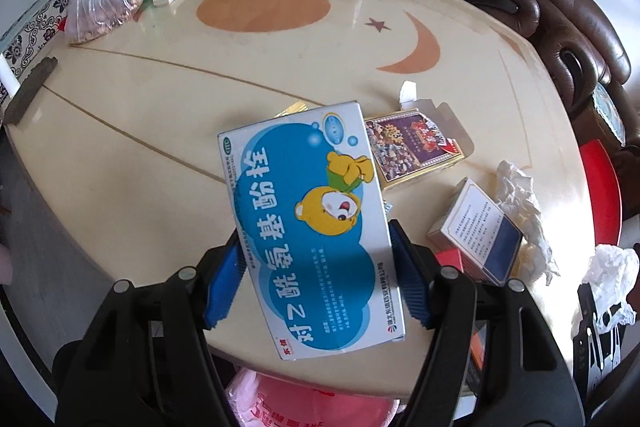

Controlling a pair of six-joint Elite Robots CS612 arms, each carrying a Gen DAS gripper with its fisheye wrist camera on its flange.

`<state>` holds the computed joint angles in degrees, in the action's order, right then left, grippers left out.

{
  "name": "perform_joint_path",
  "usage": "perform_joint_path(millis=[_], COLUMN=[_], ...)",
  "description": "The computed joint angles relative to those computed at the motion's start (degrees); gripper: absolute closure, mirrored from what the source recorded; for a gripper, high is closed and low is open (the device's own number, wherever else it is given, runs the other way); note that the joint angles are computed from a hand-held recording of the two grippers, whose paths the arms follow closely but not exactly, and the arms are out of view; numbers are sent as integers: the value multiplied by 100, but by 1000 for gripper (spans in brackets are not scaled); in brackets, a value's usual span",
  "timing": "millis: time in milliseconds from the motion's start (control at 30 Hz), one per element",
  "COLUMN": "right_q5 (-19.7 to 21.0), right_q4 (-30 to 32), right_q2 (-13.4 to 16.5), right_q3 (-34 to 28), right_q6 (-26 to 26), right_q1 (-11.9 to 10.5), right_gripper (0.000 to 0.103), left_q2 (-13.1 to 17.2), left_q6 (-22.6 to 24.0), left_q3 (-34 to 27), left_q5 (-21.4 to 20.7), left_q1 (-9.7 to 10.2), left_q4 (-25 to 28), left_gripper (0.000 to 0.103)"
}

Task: Collect trash
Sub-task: 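Lift the medicine box and plastic bag and carry both toward the pink bin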

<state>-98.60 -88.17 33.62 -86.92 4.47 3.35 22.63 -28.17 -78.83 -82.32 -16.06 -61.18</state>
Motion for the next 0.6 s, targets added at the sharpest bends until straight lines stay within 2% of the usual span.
perform_joint_path(millis=[367, 600], right_q5=[-178, -123], right_q4=[122, 216], right_q2=[-50, -89], right_q3=[-159, -339], right_q6=[-56, 65], right_q1=[123, 197], right_gripper=[72, 72], left_q2=[70, 104], left_q6=[299, 476], left_q3=[-437, -718], left_q5=[70, 53], left_q1=[-24, -23], left_q4=[51, 82], left_gripper=[36, 36])
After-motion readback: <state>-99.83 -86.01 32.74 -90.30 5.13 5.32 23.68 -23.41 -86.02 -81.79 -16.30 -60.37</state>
